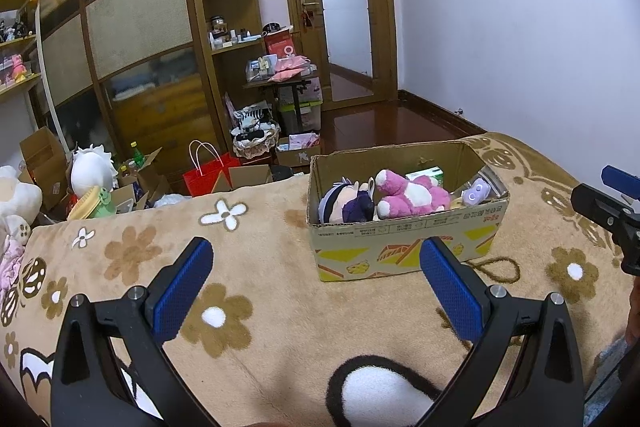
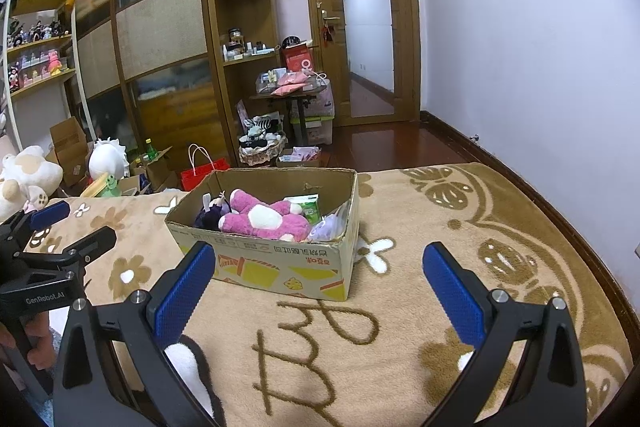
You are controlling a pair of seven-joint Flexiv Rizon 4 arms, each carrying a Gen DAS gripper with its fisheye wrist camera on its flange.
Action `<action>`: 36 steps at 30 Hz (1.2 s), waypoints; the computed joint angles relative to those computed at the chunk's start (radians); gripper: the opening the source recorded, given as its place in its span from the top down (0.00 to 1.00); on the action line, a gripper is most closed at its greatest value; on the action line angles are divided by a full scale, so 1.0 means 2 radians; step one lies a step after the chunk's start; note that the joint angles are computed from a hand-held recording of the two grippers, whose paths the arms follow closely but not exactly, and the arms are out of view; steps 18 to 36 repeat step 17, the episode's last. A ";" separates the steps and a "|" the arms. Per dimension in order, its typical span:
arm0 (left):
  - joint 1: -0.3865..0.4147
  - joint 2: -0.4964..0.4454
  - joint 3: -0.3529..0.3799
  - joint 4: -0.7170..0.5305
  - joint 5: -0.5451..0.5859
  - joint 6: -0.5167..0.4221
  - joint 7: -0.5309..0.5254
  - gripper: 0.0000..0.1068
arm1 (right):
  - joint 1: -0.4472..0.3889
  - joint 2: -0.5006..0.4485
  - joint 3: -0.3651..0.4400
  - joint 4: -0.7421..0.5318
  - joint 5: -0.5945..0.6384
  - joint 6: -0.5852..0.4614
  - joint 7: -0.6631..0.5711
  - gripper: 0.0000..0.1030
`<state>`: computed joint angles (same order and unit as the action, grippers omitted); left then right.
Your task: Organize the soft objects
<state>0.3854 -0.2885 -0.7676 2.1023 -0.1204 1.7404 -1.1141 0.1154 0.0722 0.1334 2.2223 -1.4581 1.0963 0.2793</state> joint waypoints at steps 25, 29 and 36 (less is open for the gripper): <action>0.003 -0.001 -0.003 -0.001 0.000 -0.002 -0.003 0.04 | -0.003 0.002 0.000 0.003 -0.002 -0.002 0.006 0.00; 0.003 -0.001 -0.003 -0.001 0.000 -0.002 -0.003 0.04 | -0.003 0.002 0.000 0.003 -0.002 -0.002 0.006 0.00; 0.003 -0.001 -0.003 -0.001 0.000 -0.002 -0.003 0.04 | -0.003 0.002 0.000 0.003 -0.002 -0.002 0.006 0.00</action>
